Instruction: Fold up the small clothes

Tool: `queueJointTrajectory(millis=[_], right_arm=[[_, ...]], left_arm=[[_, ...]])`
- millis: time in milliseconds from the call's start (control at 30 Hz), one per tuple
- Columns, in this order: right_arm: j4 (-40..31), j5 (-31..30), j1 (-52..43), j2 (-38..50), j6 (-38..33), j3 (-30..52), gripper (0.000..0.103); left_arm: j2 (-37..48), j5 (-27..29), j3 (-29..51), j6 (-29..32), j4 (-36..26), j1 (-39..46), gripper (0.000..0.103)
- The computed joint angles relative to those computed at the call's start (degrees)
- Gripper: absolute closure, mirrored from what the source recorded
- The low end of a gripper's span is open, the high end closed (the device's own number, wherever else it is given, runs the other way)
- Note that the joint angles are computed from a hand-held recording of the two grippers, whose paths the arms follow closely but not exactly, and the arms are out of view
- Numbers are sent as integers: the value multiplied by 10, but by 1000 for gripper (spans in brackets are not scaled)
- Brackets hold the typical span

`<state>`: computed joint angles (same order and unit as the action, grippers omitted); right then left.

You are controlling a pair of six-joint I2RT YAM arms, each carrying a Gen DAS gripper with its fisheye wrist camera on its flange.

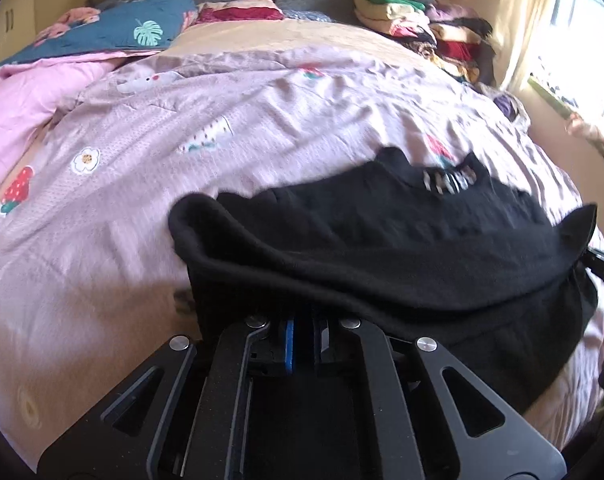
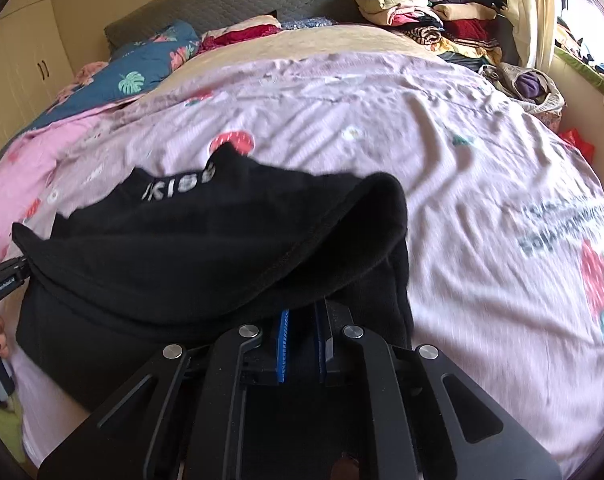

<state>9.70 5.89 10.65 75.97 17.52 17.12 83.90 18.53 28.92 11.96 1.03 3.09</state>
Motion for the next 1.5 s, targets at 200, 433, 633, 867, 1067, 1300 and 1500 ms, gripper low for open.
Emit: queueJointTrajectory(millis=[200,433,633,867,1067,1300,1500], right_arm=[[31,-17,-33,64,-11,52,93],[46,-19,-83,51,-33,43,58],[36,-21,-96,95,-68,66,54],[75,-39,-99,98,-58,50,97],[59,-107,-166,11,-44,36,97],[86,-109,-172,78,-32,56,97],[116,-89,-163,109,-22,48,97]], left_arm=[[42,5,52,-34,10,15,102],[29,39,54,-49,13,88,67],[92,41,78,-51,6,83,55],[48,51,43,-38,43,74,99],[-26,100,33,-48,31,109,99],[62,62,60,-61,59,92,99],[73,50,56,-58,66,90,96]])
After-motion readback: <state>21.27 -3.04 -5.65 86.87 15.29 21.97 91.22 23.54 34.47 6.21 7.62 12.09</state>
